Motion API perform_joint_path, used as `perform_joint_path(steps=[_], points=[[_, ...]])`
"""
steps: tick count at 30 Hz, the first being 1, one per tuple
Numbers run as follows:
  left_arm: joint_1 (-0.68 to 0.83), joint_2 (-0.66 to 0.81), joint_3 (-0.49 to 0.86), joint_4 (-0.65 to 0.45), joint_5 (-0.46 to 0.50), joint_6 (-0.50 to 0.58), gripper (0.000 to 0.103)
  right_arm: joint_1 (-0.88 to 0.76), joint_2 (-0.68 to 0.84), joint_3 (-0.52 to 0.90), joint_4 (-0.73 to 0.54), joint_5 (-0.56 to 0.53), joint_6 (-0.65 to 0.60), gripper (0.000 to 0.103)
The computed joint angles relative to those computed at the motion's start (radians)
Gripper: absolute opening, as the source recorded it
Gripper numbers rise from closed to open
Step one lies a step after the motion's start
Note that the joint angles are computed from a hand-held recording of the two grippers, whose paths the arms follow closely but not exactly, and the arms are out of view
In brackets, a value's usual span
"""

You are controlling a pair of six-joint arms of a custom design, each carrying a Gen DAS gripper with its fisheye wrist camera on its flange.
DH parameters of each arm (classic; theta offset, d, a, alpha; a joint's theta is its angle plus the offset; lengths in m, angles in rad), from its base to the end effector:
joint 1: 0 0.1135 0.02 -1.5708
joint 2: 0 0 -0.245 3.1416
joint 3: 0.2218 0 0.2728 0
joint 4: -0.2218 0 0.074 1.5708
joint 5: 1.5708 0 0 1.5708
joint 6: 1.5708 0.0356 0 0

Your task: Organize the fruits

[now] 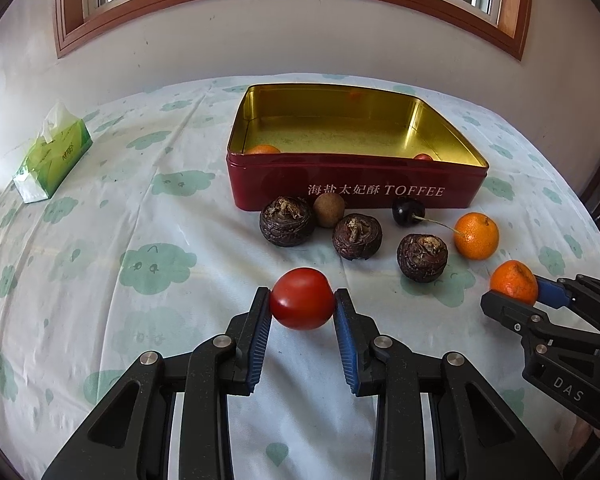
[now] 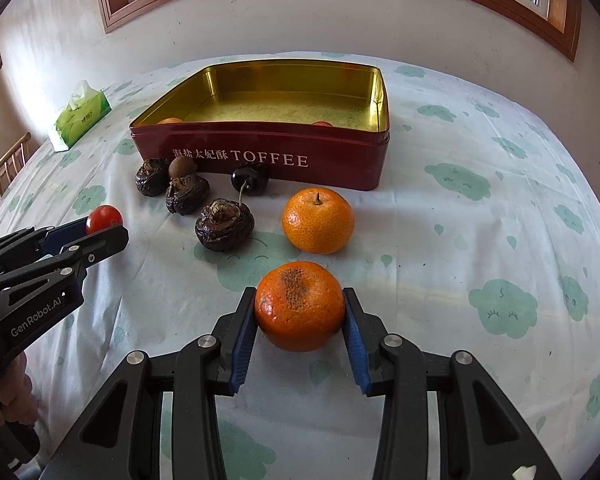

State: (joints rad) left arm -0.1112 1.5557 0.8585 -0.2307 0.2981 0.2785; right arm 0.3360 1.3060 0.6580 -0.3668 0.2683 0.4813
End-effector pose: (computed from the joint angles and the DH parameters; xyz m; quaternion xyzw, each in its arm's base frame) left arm 0.3205 -0.0463 0.1472 0.2277 0.9114 -0.1143 0.3231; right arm 0.2499 0.0773 0.1452 0.1058 0.9478 -0.0100 0.3007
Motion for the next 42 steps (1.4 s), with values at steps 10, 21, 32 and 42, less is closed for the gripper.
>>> perform_joint_path(steps=[10,21,32,42], points=[[0.001,-0.010,0.077,-0.036,0.026,-0.011,0.033,-0.050,-0.037,0.062,-0.032,-0.002,-0.061,0.038],[-0.022,0.100,0.278,-0.051,0.014,-0.049,0.033,-0.133,0.073,0.223,-0.017,-0.017,-0.176,0.038],[-0.062,0.322,0.532,-0.108,-0.016,-0.076,0.033,-0.209,0.283,0.384,0.013,-0.063,-0.246,0.038],[-0.084,0.431,0.615,-0.134,-0.049,-0.064,0.033,-0.229,0.404,0.444,0.042,-0.101,-0.249,0.038]])
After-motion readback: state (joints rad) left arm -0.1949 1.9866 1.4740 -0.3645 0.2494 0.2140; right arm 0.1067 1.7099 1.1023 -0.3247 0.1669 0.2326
